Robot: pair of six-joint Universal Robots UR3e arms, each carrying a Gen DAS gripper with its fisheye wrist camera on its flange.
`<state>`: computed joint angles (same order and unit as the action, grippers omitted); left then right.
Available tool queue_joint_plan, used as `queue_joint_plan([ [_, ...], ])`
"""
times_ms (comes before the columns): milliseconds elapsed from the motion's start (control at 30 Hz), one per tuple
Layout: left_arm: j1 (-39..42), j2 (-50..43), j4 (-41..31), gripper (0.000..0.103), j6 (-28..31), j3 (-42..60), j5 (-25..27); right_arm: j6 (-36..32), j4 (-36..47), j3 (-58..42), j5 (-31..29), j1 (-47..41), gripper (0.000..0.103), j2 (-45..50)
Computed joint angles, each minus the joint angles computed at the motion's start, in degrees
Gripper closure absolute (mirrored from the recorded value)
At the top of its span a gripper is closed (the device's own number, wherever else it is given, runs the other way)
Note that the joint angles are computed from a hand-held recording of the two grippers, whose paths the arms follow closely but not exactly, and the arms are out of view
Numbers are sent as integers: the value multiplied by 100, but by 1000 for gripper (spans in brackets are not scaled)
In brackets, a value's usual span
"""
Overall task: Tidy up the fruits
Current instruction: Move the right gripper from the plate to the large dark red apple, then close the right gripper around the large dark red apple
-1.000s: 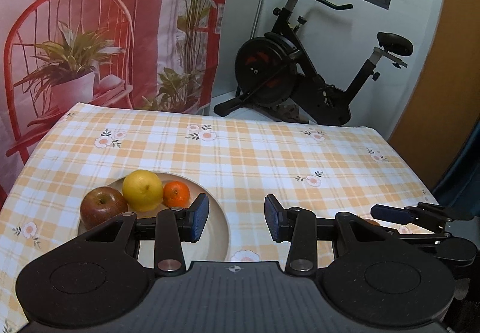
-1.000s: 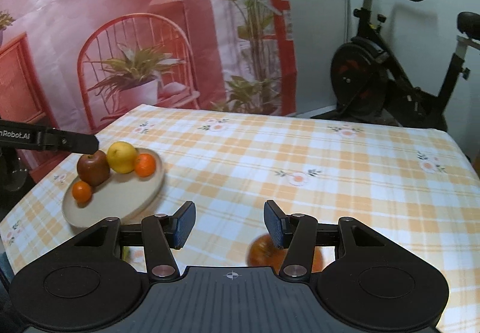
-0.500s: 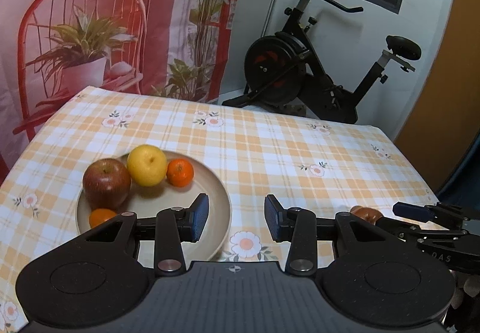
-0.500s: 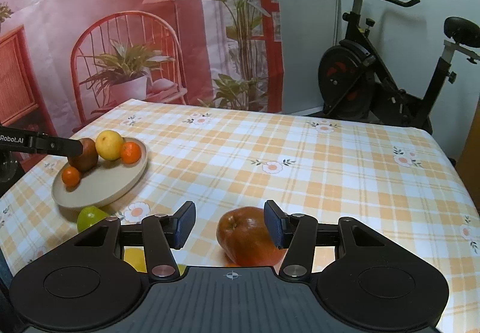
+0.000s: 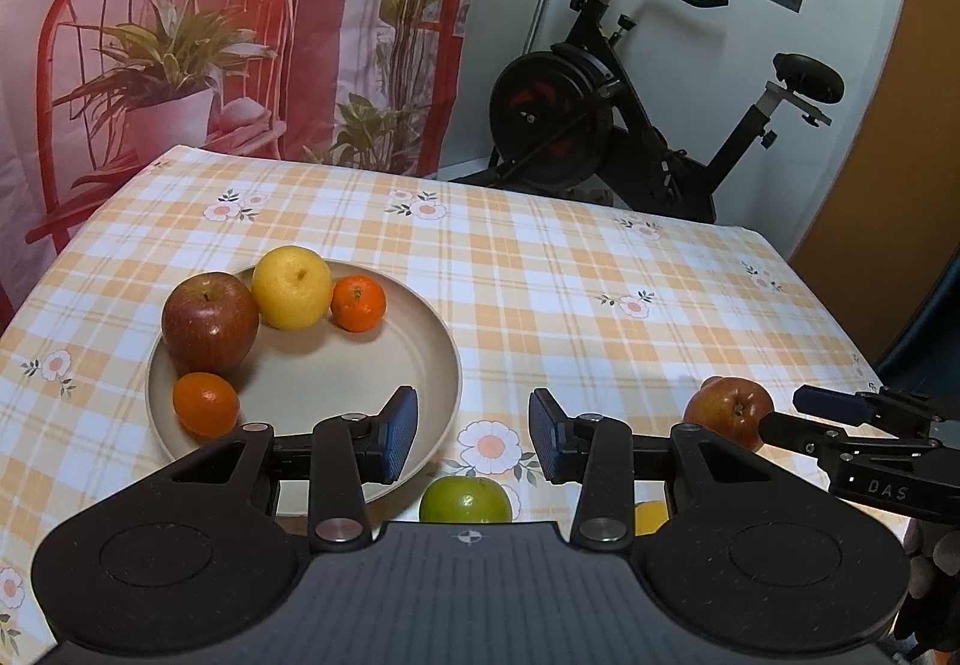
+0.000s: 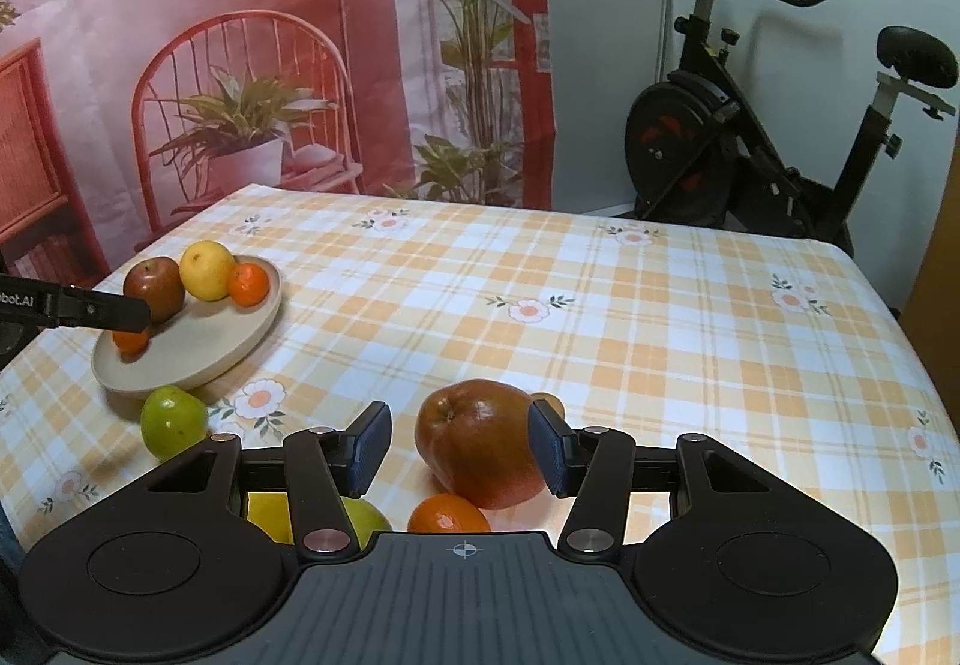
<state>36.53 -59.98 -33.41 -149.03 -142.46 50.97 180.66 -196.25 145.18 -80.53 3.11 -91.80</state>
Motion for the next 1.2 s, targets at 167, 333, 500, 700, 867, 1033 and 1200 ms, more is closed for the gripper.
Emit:
queue_joint_plan([
  [167, -83, -78, 73, 60, -25, 40, 43, -16, 58, -23, -123, -29, 55, 141],
  [333, -261, -351, 343, 60, -143, 150, 135, 42, 105, 1, 162, -323, 54, 319],
  [500, -396, -553, 560, 60, -219, 227, 195, 250, 210, -17, 672, -651, 49, 511],
  [700, -504, -821, 647, 60, -281, 346, 229, 372, 286, -164, 564, -483, 44, 595],
  [867, -566, -985, 590, 60, -292, 454, 208, 332, 309, -244, 597, -377, 44, 508],
  [1033, -567, -1066, 563, 60, -280, 495, 201, 225, 410, -559, 492, -60, 45, 584],
  [1200, -516, -1111, 545, 60, -293, 510, 181, 211, 547, -911, 374, 279, 45, 684],
])
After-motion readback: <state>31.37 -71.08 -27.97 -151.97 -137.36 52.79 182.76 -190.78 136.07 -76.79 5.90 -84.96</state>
